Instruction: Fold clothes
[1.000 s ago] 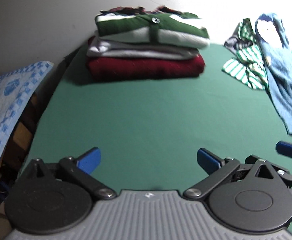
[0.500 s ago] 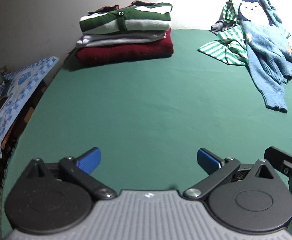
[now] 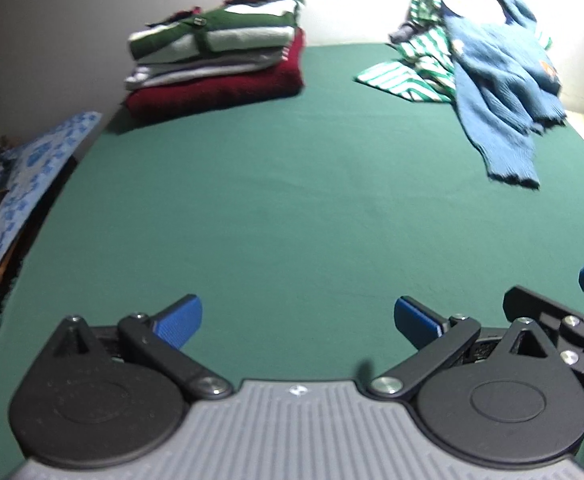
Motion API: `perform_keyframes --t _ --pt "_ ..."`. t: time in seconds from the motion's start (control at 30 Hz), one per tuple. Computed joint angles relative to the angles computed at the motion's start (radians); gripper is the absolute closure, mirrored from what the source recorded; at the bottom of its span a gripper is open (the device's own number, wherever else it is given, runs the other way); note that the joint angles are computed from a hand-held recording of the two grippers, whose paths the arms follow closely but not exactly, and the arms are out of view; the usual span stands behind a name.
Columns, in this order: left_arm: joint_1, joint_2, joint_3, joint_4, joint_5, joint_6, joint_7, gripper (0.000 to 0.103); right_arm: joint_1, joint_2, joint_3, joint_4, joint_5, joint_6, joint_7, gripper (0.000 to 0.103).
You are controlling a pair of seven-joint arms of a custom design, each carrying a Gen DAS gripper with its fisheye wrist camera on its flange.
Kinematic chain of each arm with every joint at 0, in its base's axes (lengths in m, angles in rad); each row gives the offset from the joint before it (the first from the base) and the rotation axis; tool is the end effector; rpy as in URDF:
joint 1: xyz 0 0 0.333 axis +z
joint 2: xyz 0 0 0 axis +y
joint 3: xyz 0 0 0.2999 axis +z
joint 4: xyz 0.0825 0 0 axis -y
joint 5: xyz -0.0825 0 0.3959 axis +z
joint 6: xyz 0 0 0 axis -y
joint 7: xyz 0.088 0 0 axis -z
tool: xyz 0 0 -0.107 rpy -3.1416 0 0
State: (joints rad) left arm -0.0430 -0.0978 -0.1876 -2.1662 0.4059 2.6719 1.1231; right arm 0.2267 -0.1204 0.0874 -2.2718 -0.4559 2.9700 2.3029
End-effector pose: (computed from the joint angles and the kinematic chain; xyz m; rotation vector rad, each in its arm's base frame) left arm 0.5540 -0.1445 0.4815 -1.7243 1.8959 -0.5319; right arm 0.5198 0.2018 0.4772 -1.6833 1.6788 -0.5846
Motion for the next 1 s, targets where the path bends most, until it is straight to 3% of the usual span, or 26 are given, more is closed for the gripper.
perform_keyframes --t 0.1,0.17,0.33,0.43,0.53,0.6,0.77,0.83,1.0 --pt "-0.012 0.007 0.017 -0.004 -0.107 0.013 0.105 0.001 -0.005 -0.013 0.003 -0.013 -0.009 0.01 0.027 0.027" --pt "-0.016 0.01 0.025 -0.007 -0.166 0.019 0.175 0.001 -0.042 -0.019 0.035 -0.014 -0.106 0.005 0.121 0.028" --pt "-0.001 0.003 0.027 -0.054 -0.196 0.145 0.258 0.001 -0.08 -0.03 0.07 -0.008 -0.301 -0.04 0.354 0.032" --pt "0.004 0.023 0.022 -0.029 -0.197 0.123 0.271 0.001 -0.075 -0.044 0.072 -0.013 -0.357 -0.099 0.44 0.032" --pt "-0.002 0.027 0.021 -0.015 -0.204 0.103 0.289 0.001 -0.068 -0.059 0.059 -0.026 -0.376 -0.1 0.48 0.032" --pt "0.003 0.018 0.016 -0.021 -0.166 0.116 0.242 0.001 -0.065 -0.059 0.054 -0.026 -0.384 -0.091 0.487 0.032" --pt "0.036 -0.001 0.0 0.002 0.006 0.089 0.02 0.001 -0.02 -0.027 0.023 0.017 -0.275 -0.064 0.321 0.031" --pt "0.054 -0.018 -0.005 0.007 0.086 0.058 -0.06 0.001 -0.018 -0.011 0.03 0.041 -0.293 -0.048 0.294 0.031" --pt "0.094 -0.079 0.002 -0.023 0.162 0.01 -0.154 0.001 0.027 0.042 0.032 0.101 -0.216 -0.014 0.199 0.031"
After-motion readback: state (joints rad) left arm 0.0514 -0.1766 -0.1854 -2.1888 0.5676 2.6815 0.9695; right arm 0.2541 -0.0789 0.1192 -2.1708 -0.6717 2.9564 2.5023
